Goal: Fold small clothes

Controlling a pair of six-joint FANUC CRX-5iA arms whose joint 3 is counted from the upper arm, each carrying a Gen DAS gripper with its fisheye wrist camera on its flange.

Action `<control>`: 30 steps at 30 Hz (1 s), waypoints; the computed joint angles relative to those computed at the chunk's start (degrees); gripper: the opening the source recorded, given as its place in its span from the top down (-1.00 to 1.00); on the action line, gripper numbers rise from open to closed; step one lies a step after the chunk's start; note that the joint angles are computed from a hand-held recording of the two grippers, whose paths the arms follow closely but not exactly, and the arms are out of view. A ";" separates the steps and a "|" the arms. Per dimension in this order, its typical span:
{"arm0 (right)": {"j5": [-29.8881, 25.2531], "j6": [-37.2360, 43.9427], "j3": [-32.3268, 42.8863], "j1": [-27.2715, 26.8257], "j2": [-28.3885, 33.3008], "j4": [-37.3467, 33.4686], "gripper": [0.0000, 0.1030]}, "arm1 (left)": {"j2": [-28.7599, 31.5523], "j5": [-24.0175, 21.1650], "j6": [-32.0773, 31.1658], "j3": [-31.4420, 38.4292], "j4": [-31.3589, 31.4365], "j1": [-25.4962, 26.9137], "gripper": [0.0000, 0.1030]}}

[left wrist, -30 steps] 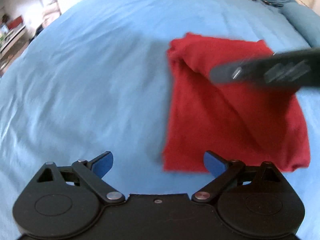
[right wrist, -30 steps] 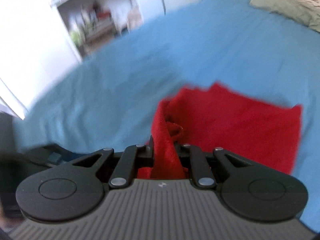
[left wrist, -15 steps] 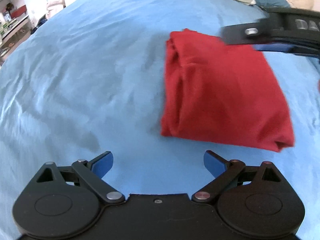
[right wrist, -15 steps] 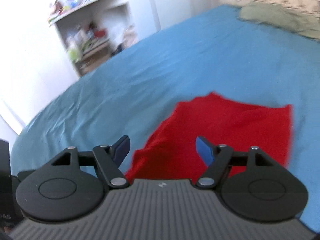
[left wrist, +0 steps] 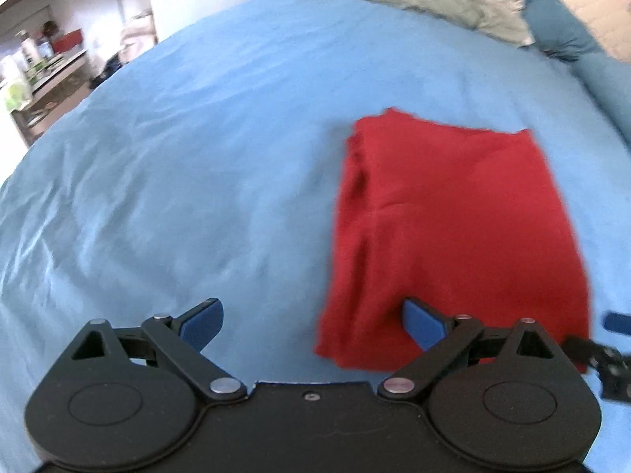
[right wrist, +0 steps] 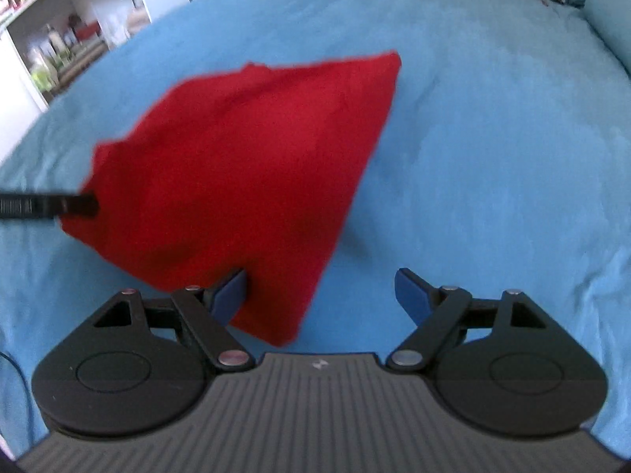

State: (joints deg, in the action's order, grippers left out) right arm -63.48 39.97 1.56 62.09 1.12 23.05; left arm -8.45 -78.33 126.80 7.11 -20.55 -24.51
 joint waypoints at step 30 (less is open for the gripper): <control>8.03 3.15 10.60 -13.23 5.18 -19.25 -0.93 | 7.50 15.91 -27.87 -4.77 35.26 19.53 -0.68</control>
